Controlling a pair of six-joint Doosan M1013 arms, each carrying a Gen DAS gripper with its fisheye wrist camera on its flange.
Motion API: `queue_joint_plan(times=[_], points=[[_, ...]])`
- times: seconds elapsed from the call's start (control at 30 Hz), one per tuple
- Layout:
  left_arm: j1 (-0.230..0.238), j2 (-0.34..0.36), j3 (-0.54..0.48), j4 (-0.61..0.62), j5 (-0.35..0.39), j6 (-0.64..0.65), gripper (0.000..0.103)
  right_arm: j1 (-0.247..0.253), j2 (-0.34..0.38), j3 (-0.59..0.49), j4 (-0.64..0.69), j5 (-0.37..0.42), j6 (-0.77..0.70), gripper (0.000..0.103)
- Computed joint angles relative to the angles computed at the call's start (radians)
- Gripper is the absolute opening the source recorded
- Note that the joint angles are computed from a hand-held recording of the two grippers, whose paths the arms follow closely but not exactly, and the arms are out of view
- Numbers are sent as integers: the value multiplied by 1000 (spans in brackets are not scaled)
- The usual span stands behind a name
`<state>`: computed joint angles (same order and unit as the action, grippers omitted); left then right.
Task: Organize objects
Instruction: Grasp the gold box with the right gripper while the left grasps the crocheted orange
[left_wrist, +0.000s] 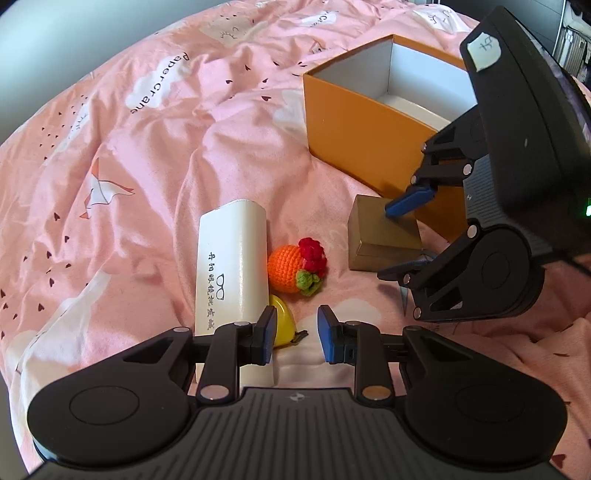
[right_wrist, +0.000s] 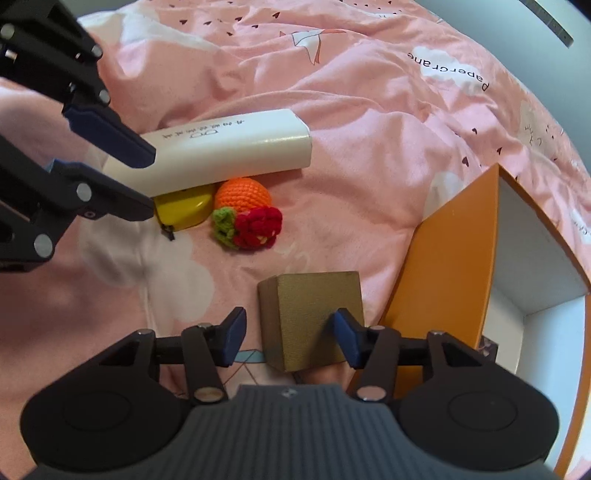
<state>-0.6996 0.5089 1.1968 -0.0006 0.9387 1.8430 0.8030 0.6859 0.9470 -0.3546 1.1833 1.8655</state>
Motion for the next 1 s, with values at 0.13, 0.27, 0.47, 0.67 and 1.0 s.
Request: queue_joint_plan(times=[0.13, 0.27, 0.47, 0.67, 1.0], points=[[6, 10, -11, -11, 2, 19, 32, 8, 26, -24, -44, 36, -51, 64], [7, 16, -16, -6, 8, 49, 32, 14, 52, -48, -94, 81, -119, 65], [9, 18, -19, -29, 7, 89, 32, 1, 46, -63, -50, 75, -131, 52], [3, 27, -28, -30, 9, 166, 37, -47, 20, -80, 143, 57, -143, 11], [-33, 68, -47, 84, -11, 337, 49, -88, 19, -87, 283, 79, -139, 15]])
